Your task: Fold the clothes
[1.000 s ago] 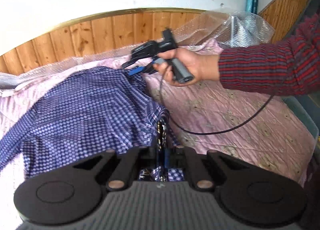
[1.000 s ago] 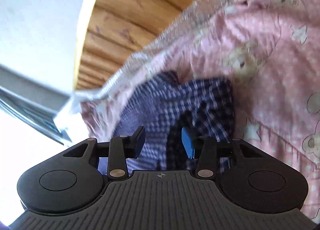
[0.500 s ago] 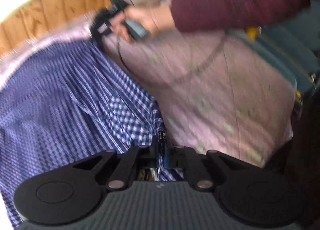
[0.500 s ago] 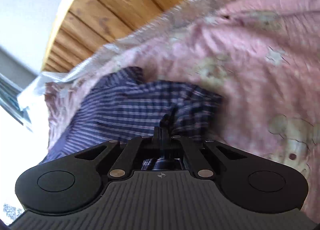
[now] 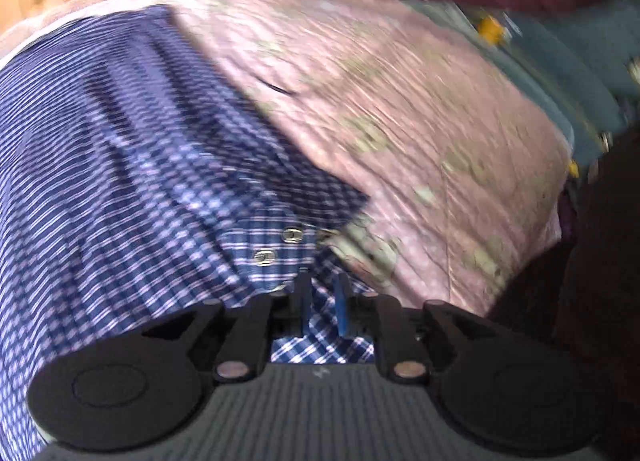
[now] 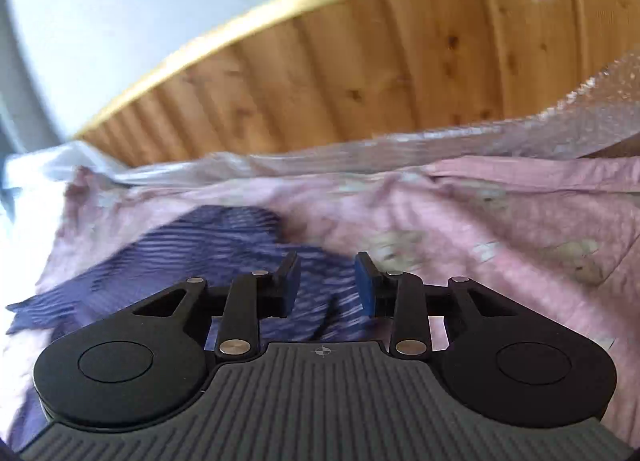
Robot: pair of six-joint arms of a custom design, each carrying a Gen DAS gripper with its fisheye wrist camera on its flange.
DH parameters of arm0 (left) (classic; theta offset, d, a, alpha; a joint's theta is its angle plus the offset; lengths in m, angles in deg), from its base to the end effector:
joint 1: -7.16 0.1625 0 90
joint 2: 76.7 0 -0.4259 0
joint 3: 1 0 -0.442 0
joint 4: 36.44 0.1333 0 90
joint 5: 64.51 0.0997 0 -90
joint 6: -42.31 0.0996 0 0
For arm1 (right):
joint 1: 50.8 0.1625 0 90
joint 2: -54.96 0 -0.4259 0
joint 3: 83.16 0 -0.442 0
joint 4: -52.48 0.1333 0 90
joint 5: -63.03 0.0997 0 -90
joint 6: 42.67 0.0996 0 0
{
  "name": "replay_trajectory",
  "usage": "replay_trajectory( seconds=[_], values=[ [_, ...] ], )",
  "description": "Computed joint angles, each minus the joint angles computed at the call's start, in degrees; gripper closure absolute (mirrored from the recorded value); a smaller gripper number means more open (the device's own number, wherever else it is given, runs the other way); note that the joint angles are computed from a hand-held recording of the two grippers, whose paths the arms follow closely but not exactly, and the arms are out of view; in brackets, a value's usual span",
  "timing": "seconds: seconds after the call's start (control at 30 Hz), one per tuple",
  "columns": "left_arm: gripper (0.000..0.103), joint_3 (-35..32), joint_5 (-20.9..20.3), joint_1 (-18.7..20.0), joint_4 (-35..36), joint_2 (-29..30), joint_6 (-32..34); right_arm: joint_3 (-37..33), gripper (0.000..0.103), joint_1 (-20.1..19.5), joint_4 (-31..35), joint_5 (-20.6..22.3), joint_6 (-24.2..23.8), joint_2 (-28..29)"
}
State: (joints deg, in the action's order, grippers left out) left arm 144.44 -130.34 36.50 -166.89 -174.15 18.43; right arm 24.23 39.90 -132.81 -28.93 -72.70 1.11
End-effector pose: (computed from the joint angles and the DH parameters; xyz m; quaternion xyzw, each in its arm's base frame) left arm -0.2002 -0.3122 0.1532 0.3209 0.9216 -0.0929 0.1978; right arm 0.1379 -0.6529 0.1430 0.2417 -0.9024 0.3406 0.1057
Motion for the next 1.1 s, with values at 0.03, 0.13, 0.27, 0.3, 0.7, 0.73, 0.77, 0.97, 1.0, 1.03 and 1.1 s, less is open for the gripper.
replay_trajectory(
  seconds=[0.03, 0.13, 0.27, 0.3, 0.7, 0.73, 0.77, 0.97, 1.0, 1.03, 1.1],
  values=[
    [0.089, 0.2, 0.6, 0.7, -2.0, -0.5, -1.5, 1.9, 0.07, 0.0, 1.3, 0.7, -0.8, -1.3],
    [0.074, 1.0, 0.6, 3.8, -9.8, 1.1, -4.7, 7.9, 0.068, -0.4, 3.5, 0.2, -0.9, -4.5],
    [0.04, 1.7, -2.6, 8.5, -19.7, 6.3, -9.4, 19.3, 0.068, -3.0, 3.4, 0.0, 3.2, -10.9],
    [0.04, 2.0, -3.4, 9.2, -21.8, 7.6, -10.5, 22.1, 0.068, -3.5, 3.6, -0.3, 3.6, -12.9],
    [0.103, 3.1, 6.5, 5.8, -15.5, 3.3, -20.1, 38.6, 0.072, -3.0, 12.9, -3.4, 0.9, -26.6],
    [0.103, 3.3, 7.0, 5.6, -13.3, 2.2, -21.7, 39.0, 0.072, -2.5, 13.4, -3.9, 0.6, -26.7],
    [0.103, 3.6, 6.6, 5.7, -12.5, 1.4, -23.1, 39.4, 0.072, -2.1, 13.5, -4.4, 0.3, -26.6],
    [0.034, 7.2, -0.6, 8.3, -25.9, 4.1, -28.7, 43.2, 0.061, 1.0, 6.0, -10.2, 0.2, -27.5],
    [0.034, 7.7, -0.7, 8.4, -29.0, 5.9, -29.4, 43.5, 0.061, 1.2, 6.4, -11.2, 0.1, -27.8],
    [0.04, 8.2, 0.0, 8.1, -30.9, 7.2, -30.4, 43.7, 0.059, 1.8, 6.3, -12.2, -0.4, -27.8],
    [0.077, 9.4, 2.7, 7.0, -35.0, 9.8, -31.9, 44.2, 0.069, 2.9, 6.3, -14.2, -1.2, -27.7]
  ],
)
